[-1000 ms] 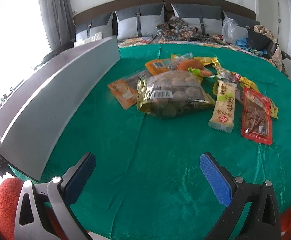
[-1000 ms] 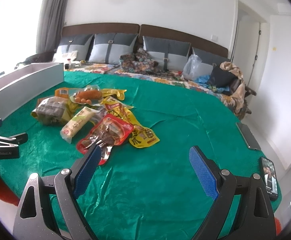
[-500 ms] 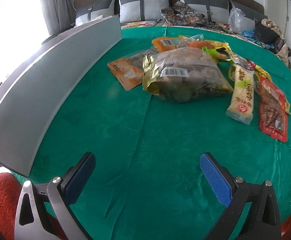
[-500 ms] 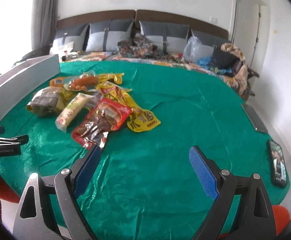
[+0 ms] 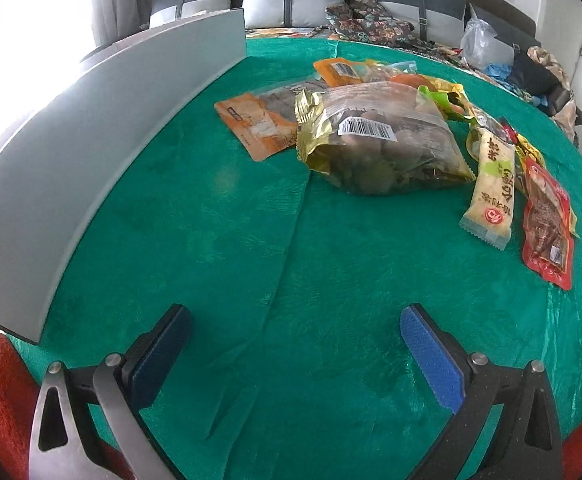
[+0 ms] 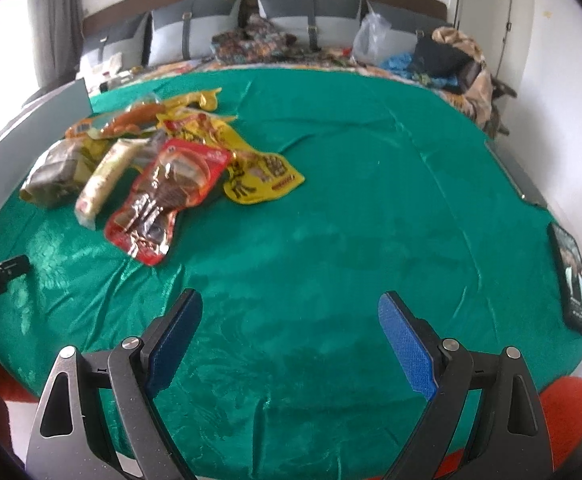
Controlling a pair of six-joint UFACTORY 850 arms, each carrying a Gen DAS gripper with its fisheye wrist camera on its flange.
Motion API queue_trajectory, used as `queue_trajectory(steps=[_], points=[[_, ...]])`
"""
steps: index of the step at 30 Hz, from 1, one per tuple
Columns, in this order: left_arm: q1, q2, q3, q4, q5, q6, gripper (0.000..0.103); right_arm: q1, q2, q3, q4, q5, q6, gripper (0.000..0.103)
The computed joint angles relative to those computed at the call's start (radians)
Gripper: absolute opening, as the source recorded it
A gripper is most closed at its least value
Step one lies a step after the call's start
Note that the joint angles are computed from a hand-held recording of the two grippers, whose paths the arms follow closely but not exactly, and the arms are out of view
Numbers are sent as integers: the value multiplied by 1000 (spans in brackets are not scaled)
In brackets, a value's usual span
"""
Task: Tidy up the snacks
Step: 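Move the left gripper toward the snack pile on the green table, then grasp the clear bag of brown round snacks with the left gripper and lift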
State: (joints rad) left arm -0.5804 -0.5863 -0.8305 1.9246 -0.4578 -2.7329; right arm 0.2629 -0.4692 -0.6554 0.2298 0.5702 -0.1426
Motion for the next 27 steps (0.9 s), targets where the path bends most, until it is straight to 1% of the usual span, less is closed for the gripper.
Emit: queue_trajectory(steps=[7, 12, 13, 16, 17, 18, 20, 23, 24, 26, 27], points=[[6, 5, 7, 28, 12, -4, 103, -10, -18, -18, -21, -52, 16, 92], [4, 4, 13, 60, -3, -32, 103, -12, -37, -40, -7, -100, 4, 92], [5, 5, 14, 62, -1, -33, 103, -17, -38, -41, -34, -102, 30, 92], [17, 10, 10, 54, 31, -1, 103, -24, -37, -42, -51, -110, 48, 92], [25, 13, 4, 32, 56, 39, 103, -24, -37, -41, -54, -110, 50, 92], [45, 17, -11, -4, 112, 121, 103, -24, -36, -42, -54, -111, 50, 92], [73, 23, -41, -111, 183, 330, 102, -25, -35, -42, -60, -112, 53, 92], [97, 62, -75, -164, 206, 644, 102, -25, -36, -42, -64, -111, 56, 92], [104, 68, -94, -149, 209, 749, 102, -25, -36, -42, -64, -111, 56, 92], [110, 74, -135, -192, 195, 958, 103, -25, -36, -43, -65, -111, 57, 92], [120, 73, -162, -213, 213, 1063, 103, -23, -38, -42, -45, -103, 36, 93]])
